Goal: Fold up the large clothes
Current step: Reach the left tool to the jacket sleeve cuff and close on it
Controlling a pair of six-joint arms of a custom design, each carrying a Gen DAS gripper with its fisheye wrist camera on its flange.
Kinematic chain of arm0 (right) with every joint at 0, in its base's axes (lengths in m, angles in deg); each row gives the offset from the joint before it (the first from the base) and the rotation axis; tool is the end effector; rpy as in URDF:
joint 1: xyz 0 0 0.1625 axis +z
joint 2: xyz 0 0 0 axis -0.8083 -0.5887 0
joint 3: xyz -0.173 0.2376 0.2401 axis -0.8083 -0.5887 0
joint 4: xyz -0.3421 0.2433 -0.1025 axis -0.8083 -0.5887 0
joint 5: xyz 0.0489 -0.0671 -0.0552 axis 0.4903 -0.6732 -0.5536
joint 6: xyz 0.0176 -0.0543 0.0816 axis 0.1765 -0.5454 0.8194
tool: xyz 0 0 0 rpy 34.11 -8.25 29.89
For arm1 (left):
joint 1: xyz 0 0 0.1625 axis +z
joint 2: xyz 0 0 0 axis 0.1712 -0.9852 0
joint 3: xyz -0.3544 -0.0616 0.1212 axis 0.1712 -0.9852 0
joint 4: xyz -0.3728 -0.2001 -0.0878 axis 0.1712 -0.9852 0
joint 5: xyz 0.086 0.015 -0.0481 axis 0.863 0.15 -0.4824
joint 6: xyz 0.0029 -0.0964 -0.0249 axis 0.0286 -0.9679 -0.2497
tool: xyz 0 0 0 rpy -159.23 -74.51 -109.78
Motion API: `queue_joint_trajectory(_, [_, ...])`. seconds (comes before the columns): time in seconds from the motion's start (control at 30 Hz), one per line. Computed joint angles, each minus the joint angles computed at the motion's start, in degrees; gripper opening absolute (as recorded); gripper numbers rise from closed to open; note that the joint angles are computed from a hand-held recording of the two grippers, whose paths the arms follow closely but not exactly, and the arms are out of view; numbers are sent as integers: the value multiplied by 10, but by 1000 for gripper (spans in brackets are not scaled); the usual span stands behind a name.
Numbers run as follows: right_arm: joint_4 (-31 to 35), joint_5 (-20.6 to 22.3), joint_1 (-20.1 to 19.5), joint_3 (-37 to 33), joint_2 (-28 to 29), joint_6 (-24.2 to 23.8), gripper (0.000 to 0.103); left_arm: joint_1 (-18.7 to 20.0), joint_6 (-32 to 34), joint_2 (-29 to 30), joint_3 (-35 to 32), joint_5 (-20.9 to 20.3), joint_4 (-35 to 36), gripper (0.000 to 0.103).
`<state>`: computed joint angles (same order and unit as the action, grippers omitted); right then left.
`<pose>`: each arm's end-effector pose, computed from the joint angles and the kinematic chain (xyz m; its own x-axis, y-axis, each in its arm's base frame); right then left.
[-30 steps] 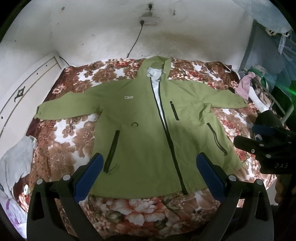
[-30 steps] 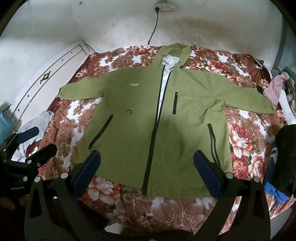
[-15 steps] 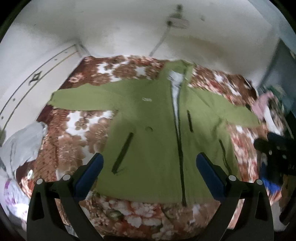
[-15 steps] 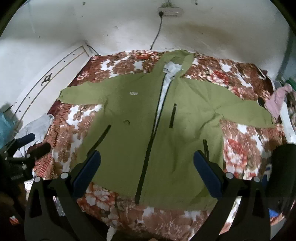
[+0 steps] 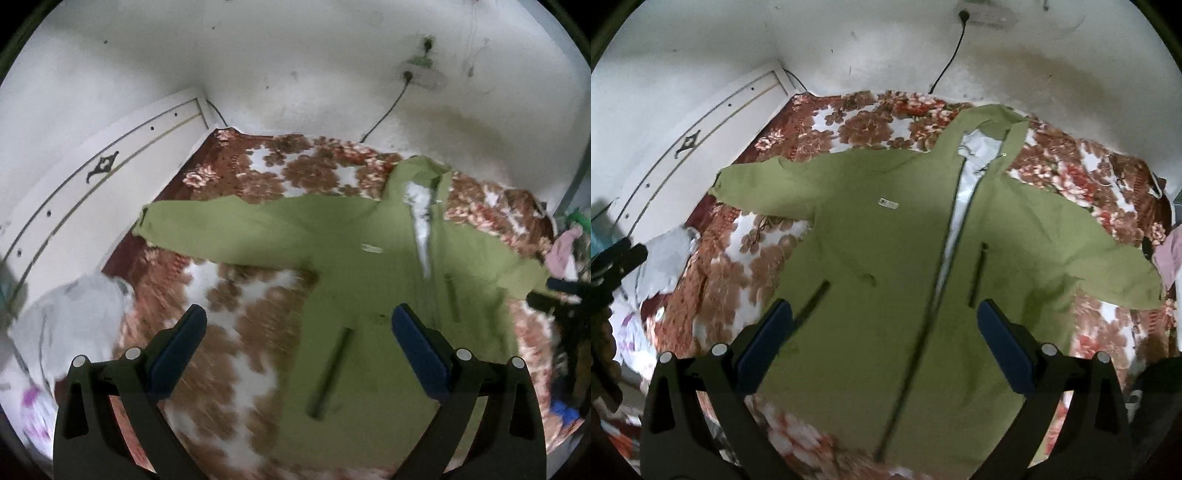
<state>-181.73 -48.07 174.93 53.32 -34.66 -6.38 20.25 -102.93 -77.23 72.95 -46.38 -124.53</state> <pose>0.3542 -0.4494 0.2559 -0.7031 -0.3531 0.6173 -0.5821 0.7843 -0.2144 -0.2719 -0.4116 0.3988 -0.7250 -0.1999 -0.6590 0.3403 0.7279 -0.5952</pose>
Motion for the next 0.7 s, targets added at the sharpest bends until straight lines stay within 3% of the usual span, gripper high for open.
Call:
queue_joint_trajectory(0.13, [-45,-20,9,-58,96,37,98,107,123,-28,4,-9,-102,98])
queue_joint_trajectory(0.27, [-54,-27,15,-128,182,57,98,177,279,-29,-2,-2,-227,98])
queue_joint_trajectory(0.33, [-53,-31,15,-163,222,54,98,217,346,-20,-14,-19,-291,98])
queue_joint_trajectory(0.4, [-47,-37,15,-192,256,54,98,262,417,-14,-24,-67,-377,98])
queue_joint_trajectory(0.53, [-39,-52,12,-255,330,56,98,348,475,15,-66,-137,-453,98])
queue_joint_trajectory(0.7, [-29,-66,10,-323,413,60,98,432,557,71,-120,-149,-537,98])
